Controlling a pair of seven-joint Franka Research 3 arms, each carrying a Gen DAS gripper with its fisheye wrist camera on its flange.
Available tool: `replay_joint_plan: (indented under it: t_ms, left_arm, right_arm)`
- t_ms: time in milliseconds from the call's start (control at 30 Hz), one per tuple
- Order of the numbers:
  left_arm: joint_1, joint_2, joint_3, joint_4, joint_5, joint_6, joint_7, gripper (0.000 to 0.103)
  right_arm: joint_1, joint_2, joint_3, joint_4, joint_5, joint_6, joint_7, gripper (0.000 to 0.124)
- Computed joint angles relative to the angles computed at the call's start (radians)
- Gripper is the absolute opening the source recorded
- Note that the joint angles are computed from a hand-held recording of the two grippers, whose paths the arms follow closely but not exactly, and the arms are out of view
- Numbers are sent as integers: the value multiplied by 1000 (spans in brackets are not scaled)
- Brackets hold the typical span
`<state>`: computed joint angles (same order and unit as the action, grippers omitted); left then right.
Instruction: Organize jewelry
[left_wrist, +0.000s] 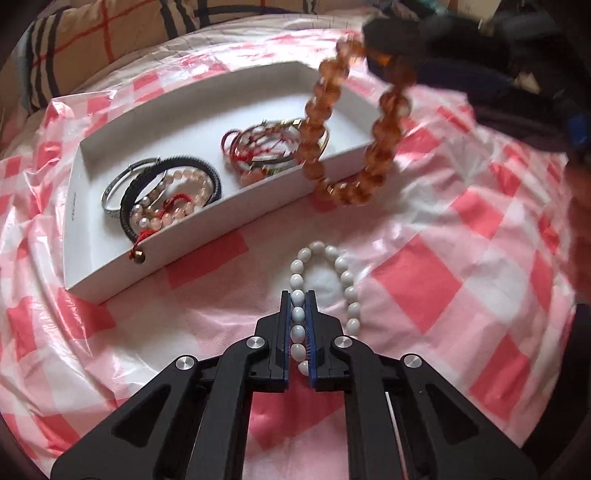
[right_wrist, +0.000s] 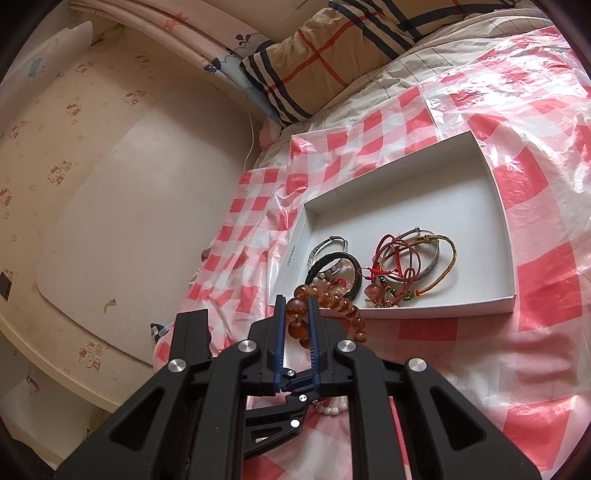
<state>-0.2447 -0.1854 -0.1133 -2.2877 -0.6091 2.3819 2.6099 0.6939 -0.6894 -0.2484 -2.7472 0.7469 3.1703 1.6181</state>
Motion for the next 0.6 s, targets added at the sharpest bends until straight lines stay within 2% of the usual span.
replay_joint_plan:
  t_ms: [100,200,600]
  left_arm:
    - [-3,-17,40,29,-127,-92,68,7]
    - [8,-28,50,55,-211,-132,101,7]
    - [54,30,30,174,-384,-148,51,7]
  right_arm:
    - [12,-6,-7,-3,0,23,0,12]
    - [33,-10,-25,-3,-9,49,6,12]
    - [134,34,-141,34,-132,148,71,13]
